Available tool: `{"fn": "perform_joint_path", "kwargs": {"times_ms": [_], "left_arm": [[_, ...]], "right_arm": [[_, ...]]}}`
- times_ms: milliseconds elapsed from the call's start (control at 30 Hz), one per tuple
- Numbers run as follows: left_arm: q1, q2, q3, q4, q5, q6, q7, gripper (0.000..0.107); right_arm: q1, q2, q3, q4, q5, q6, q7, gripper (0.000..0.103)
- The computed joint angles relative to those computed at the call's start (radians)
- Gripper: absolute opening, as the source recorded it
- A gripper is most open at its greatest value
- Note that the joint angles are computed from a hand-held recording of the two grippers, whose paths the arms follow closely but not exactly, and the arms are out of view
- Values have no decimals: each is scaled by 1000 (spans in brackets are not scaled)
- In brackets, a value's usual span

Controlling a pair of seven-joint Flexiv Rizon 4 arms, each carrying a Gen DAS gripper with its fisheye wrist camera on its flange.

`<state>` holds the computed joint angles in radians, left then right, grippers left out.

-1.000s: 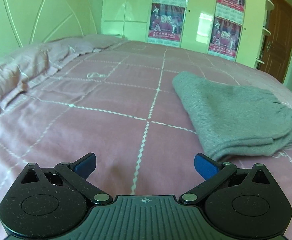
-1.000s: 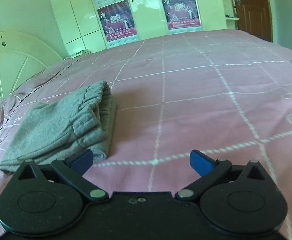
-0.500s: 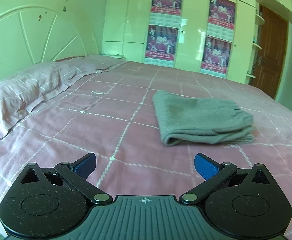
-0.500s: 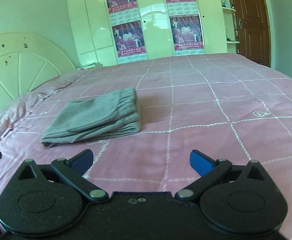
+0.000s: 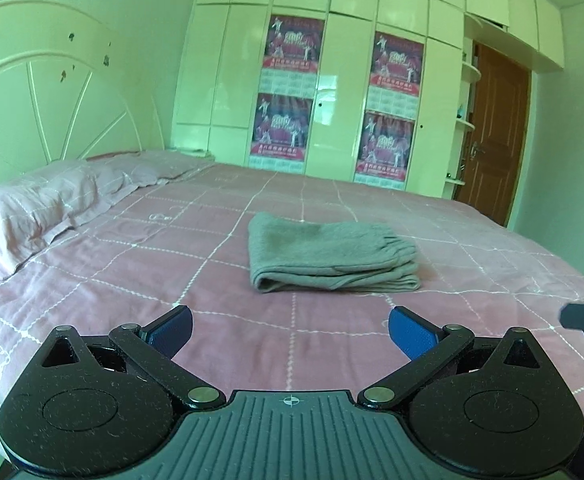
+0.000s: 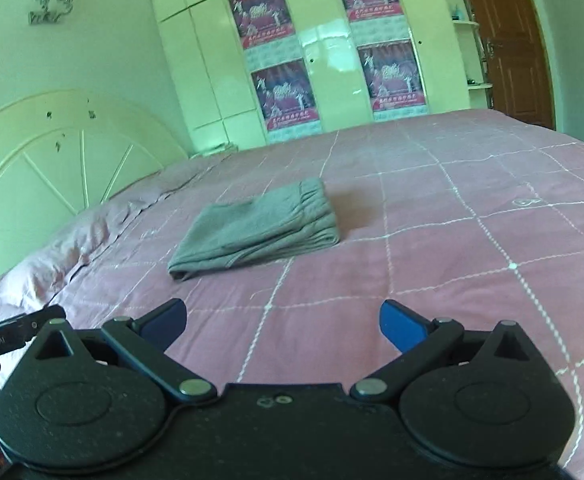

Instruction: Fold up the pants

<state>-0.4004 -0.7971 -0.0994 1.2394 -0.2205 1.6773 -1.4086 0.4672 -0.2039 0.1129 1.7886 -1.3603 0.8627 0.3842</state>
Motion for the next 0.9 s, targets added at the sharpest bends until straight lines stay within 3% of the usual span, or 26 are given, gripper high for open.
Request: {"fn": "perform_joint_path", "kwargs": {"times_ms": [100,400,600,900], "left_arm": [[-20,25,20,39,21,27,8,103],[4,89,-28,151,33,82,23,103],[34,101,-79,186,50,126,38,103],[29,101,-81,191,49,135,59,103]], "right_arm": [[18,-16,2,-25,-15,-15,-59,97],[67,-5,24,1,-23,-113,-94,97],[67,9,23,17,-92,-138,-20,97],[78,-10,26,-3,-104,-156,-87,97]]}}
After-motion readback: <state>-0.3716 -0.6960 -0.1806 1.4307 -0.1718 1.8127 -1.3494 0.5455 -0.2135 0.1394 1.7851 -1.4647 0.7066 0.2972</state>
